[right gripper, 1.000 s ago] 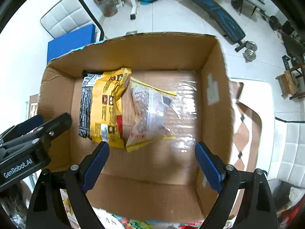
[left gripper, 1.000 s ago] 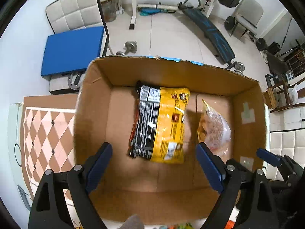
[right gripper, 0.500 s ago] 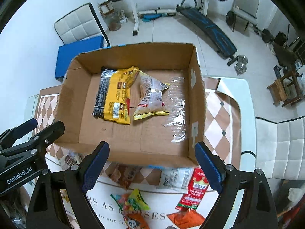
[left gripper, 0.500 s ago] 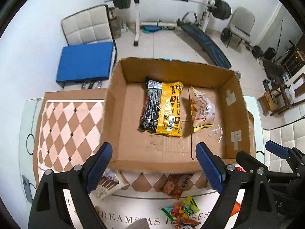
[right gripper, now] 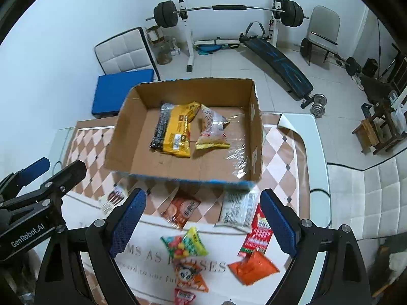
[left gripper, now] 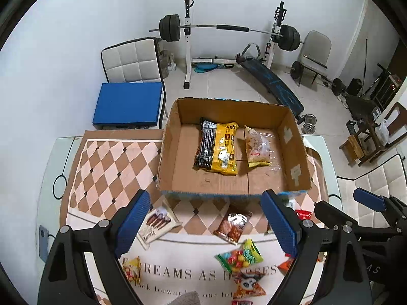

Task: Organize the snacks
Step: 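Grasp the panda candy bag with the left tool while the right tool grasps the orange chip bag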

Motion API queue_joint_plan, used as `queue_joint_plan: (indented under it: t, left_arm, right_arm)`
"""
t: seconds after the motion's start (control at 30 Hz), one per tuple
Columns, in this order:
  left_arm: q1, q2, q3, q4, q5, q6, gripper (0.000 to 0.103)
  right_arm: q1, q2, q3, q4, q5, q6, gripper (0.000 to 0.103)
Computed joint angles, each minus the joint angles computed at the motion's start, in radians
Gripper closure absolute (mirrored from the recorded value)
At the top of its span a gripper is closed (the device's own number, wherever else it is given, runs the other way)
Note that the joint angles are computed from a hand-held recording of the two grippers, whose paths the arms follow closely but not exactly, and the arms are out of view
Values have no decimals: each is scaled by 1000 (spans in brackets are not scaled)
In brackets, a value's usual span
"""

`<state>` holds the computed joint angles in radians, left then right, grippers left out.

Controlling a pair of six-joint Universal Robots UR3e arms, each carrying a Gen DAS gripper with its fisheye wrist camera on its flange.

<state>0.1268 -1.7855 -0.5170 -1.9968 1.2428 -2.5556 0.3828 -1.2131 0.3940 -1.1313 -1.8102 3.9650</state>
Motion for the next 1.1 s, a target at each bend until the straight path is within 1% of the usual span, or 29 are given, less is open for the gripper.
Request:
queue_joint_plan:
  t: [0.07,0.13,0.17,0.2,0.27,0.37,0.4,0.43,0.53,0.57,0.67,0.73,0.77,0.9,0.97,1.03,1.07,1.1]
  left_arm:
    - [27,57,-59,2,-21,20,13]
    - [60,97,-96,-32,-60,44,13]
    - [74,113,-115,-53,-78,53,10]
    - [84,136,-153,-60,-89,59,9]
    - [83,185,-253,-33,-75,53,8]
    - [64,277,-460,37,-10,35,8]
    - [51,303,-537,59,16,25,8]
    - [48,336,-612,82,30,20,8]
    - [-11,389,-821,176,116,-33,8]
    - [-29,396,-870,204,140,-44,8]
    - [-100,411,-1008,286,219,-69,8]
    - [-129,421,-1089,320,250,-76,8]
    - [-138,428,-1127,341,261,-80,8]
    - [-144,444,-1227,370,285,-67,8]
    - [-148,432,-1257,358,290,-75,8]
    - [-150,425,-1291,360,288,-80,8]
    - [-154,421,-1312,368,292,-89,8]
    - [-155,415,-1331,373,291,-95,8]
  right_arm:
    - [34,-52,67,-28,-11,39,7]
    - [54,-104,148,-60,-13,68,6]
    - [57,-163,245,-102,2,86,6]
    - [56,-199,307,-128,14,98,6]
    - [44,-309,485,-185,48,130,6]
    - [4,-478,752,-248,108,170,6]
    - [-15,-517,814,-258,126,173,6]
    - [-40,-576,902,-272,151,172,6]
    - [-137,-762,1169,-293,245,174,6]
    - [-166,-815,1244,-303,271,158,6]
    - [-325,-1007,1488,-298,398,114,6]
    - [-388,-1100,1617,-309,456,112,6]
    - [-439,-1169,1705,-315,501,107,6]
    - [-490,-1262,1927,-415,584,169,6]
    - [-487,-1267,2011,-495,612,208,6]
    - [-465,-1217,2050,-584,616,240,8]
    - [-445,-1176,2067,-642,610,261,12]
    - [-433,-1149,2076,-672,604,272,19]
